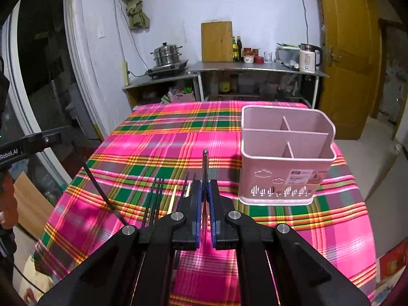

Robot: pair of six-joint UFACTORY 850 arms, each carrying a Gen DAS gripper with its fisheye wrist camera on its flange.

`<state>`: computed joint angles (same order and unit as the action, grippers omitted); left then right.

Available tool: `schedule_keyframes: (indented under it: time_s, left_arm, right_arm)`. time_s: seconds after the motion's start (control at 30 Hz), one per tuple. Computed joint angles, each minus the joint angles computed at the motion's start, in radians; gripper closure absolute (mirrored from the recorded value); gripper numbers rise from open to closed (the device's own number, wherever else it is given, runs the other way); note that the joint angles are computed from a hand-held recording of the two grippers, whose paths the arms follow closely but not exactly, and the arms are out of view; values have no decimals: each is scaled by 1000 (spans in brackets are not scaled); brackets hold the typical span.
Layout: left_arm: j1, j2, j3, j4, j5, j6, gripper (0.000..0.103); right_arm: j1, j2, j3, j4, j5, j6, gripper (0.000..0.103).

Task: Organize utensils
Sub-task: 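Carry both held chopsticks upright over the pink utensil holder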

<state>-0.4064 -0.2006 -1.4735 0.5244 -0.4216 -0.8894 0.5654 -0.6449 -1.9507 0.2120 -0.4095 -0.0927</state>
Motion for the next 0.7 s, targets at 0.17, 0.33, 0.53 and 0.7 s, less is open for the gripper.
schedule_keyframes:
  time_s: [0.17, 0.33, 0.53, 0.7]
  left_arm:
    - [-12, -33, -55, -83, 8, 84, 98]
    - [-24, -85, -120, -179, 11, 171, 98]
    - [-30, -183, -236, -318, -14, 296, 98]
    - [-33, -268, -373, -377, -50, 371, 98]
  right_arm:
    - [-3, 37, 29, -4, 26, -2, 97]
    - [-11, 58, 46, -23, 36, 17, 97]
    - [-33, 58, 50, -33, 29, 36, 98]
    - [-56, 42, 16, -27, 20, 38, 97]
